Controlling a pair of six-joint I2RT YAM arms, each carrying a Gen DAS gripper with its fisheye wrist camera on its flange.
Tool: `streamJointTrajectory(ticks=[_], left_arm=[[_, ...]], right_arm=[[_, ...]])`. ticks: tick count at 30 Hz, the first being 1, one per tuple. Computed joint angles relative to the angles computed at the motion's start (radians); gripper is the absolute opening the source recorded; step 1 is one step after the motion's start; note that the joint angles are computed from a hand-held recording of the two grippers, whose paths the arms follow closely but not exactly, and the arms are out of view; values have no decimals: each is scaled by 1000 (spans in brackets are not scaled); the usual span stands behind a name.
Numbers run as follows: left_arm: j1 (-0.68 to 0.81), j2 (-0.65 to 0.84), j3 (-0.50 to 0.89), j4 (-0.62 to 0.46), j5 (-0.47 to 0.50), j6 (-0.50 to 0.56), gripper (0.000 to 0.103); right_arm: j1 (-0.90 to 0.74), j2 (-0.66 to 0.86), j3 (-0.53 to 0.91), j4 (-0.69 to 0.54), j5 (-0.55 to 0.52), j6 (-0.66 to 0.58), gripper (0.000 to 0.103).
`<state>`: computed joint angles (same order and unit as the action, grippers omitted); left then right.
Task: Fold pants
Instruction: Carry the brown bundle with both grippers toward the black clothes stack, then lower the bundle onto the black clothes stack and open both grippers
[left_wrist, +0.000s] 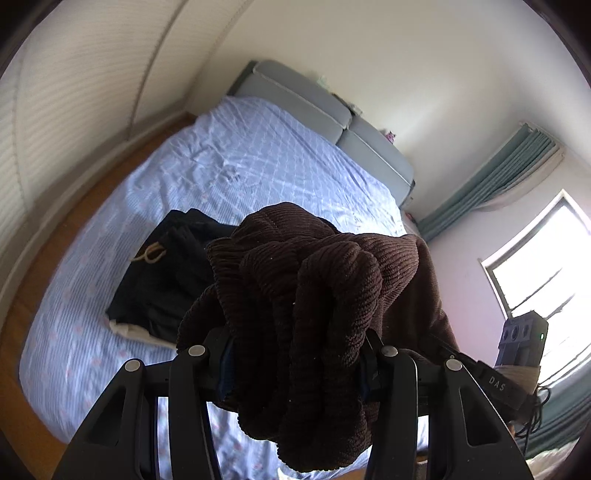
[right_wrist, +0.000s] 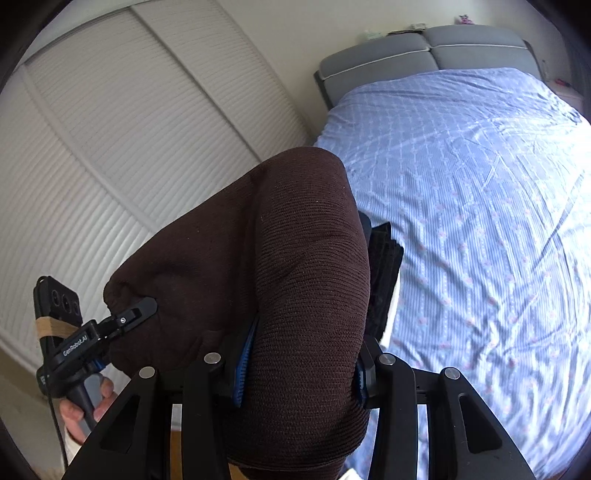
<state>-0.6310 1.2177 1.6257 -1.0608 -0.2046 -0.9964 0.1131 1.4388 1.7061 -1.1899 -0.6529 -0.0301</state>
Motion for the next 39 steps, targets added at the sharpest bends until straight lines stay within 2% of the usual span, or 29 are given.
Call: streamJointTrajectory(ticks=[2,4,6,10,15,18,21,27,31,35,39], left_arm=[[220,16,-15,43,225,131,48],[369,78,18,50,379,236,48],[480,185,102,22,491,349,48],[608,419,307,-47,630,493,48],[663,667,524,-152,696,580,48],[687,748,521,-141,734,593,48],[691,800,485,-147,730,622,49],[698,813,354,-101,714,696,59],[690,813,296,-69,692,741,69],[677,811,226,4,679,726,76],[683,822,193,50,688,704,83]], right_arm=[[79,16,-13,102,70,107,43],[138,49,0,175,126,197,43],[189,111,49,218,190,263,43],[246,265,188,233,278,348,43],[280,465,402,150,349,431,43],[287,553,486,120,380,449,43],[288,625,522,104,397,454,43],[278,692,479,134,390,444,44],[241,700,397,187,326,457,48],[225,681,299,255,320,433,49],[225,706,313,251,324,410,50]])
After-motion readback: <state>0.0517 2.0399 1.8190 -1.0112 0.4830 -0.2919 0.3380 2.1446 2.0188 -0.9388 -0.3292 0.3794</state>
